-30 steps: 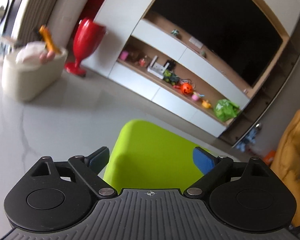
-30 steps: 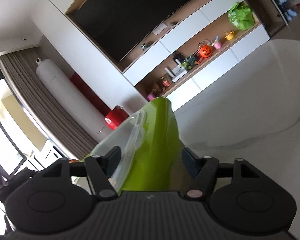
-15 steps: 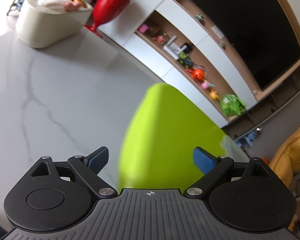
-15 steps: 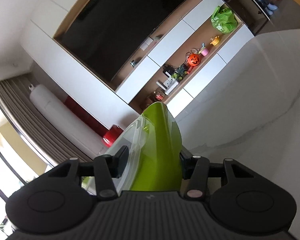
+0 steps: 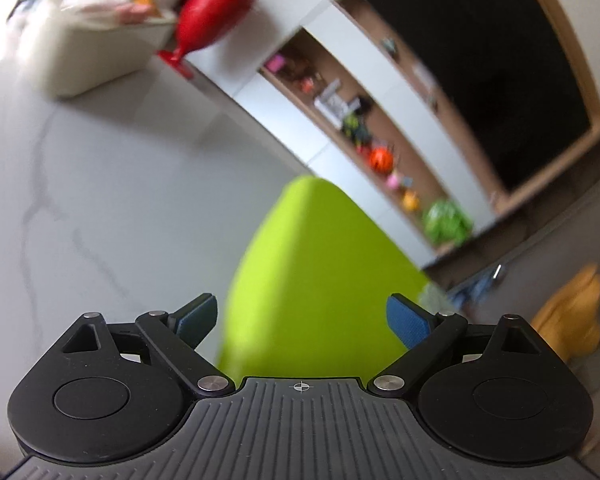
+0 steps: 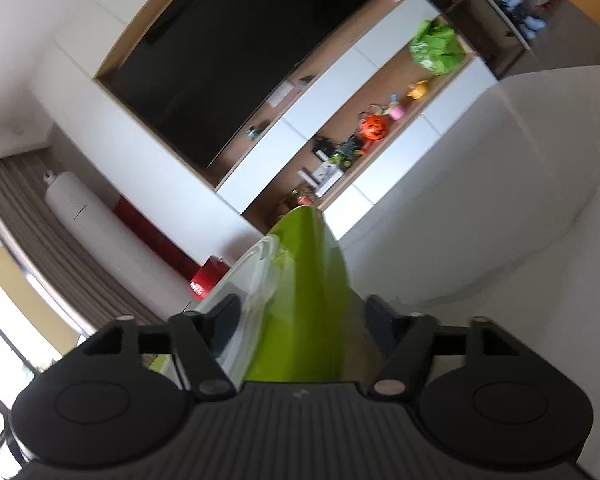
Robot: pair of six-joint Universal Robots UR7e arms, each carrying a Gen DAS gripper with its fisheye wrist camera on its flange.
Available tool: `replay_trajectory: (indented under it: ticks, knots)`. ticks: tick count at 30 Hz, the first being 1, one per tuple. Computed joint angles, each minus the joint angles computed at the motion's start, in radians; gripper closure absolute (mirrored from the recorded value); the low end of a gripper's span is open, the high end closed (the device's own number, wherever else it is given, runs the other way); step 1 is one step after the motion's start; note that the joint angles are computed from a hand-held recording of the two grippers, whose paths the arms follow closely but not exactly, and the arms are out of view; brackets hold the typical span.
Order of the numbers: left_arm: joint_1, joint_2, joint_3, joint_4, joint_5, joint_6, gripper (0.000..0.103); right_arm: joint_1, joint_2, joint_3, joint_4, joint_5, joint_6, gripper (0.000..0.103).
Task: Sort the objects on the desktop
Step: 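Hold the lime green lid upright above the clear bin with both tools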
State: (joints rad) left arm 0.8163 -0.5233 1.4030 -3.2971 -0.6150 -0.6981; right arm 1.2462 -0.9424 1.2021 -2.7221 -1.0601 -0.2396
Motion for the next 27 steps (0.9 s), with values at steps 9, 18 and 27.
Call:
replay_trajectory:
  ticks: [9, 18, 27]
  knots:
    - [-0.017, -0.016, 0.07, -0.014, -0.016, -0.054, 0.004, -0.054, -0.069, 0.082, 0.051, 0.09, 0.024, 0.034]
    - [-0.009, 0.061, -0.161, 0.262, 0.038, 0.032, 0.014, -0.007, -0.049, 0.029, 0.024, 0.007, -0.024, 0.057]
    - [-0.07, -0.021, 0.059, 0.085, 0.154, -0.129, 0.005, -0.025, -0.122, 0.136, -0.05, -0.042, 0.002, 0.03]
